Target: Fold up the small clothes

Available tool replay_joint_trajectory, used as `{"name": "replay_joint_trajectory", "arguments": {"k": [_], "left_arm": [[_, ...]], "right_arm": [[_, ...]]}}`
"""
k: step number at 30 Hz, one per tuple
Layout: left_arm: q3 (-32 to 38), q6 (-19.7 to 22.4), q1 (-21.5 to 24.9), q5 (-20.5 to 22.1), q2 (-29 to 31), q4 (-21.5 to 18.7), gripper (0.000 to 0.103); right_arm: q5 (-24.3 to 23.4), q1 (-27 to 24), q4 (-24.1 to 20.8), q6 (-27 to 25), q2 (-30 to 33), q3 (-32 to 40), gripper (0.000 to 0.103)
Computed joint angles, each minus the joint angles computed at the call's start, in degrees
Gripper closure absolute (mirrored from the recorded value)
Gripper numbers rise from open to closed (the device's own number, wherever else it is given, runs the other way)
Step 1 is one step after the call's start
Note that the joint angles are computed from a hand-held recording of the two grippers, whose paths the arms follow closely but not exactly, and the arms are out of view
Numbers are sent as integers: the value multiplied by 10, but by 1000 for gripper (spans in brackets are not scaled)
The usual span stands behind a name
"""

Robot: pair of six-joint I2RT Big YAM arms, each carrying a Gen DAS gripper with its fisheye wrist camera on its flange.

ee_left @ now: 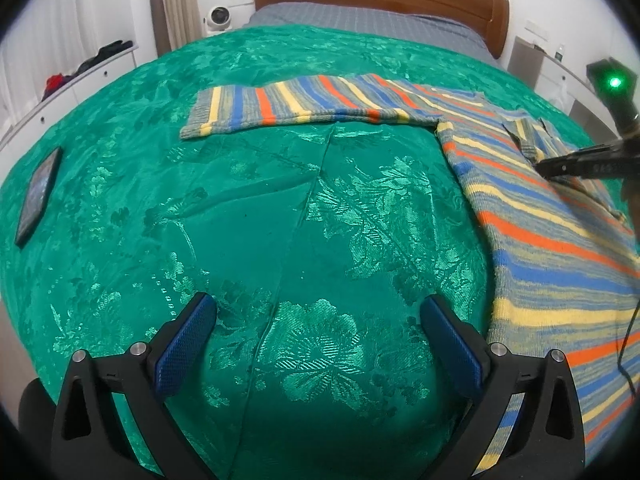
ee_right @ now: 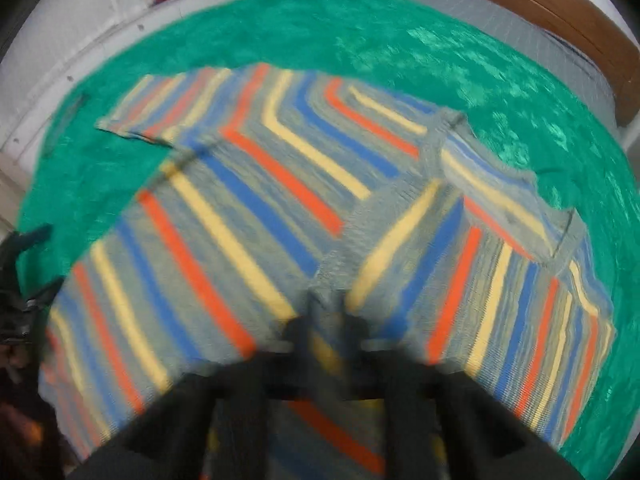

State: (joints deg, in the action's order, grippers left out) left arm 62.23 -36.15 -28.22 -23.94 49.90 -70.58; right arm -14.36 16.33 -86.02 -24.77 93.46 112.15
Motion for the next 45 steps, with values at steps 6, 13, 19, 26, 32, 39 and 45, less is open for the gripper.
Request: {"name": "replay_joint_trajectory", "arguments": {"k": [6,13,19,26,32,39,45], "left_arm": [[-6,-2,5,9,-1,11,0],[13,9,-11,-13,23,-27,0],[51,36,53,109,16,-42,1],[179,175,326,316,96,-22,1],[220,158,418,351,221,-38,6],[257,153,357,281,264,-50,101],[308,175,349,167,288,-112,102]], "right_arm": [[-50,-11,-51,-21,12,11,99],[-154,-52,-22,57,-50,-28,50],[-185,-98,0,66,-159,-108,41],[-191,-159,-8,83,-261,-196,40],[-226,-177,9,144,-313,-265,40],[-227,-166,-5,148,-338,-291,40],[-238,-200,-4,130,-358,-284,40]]}}
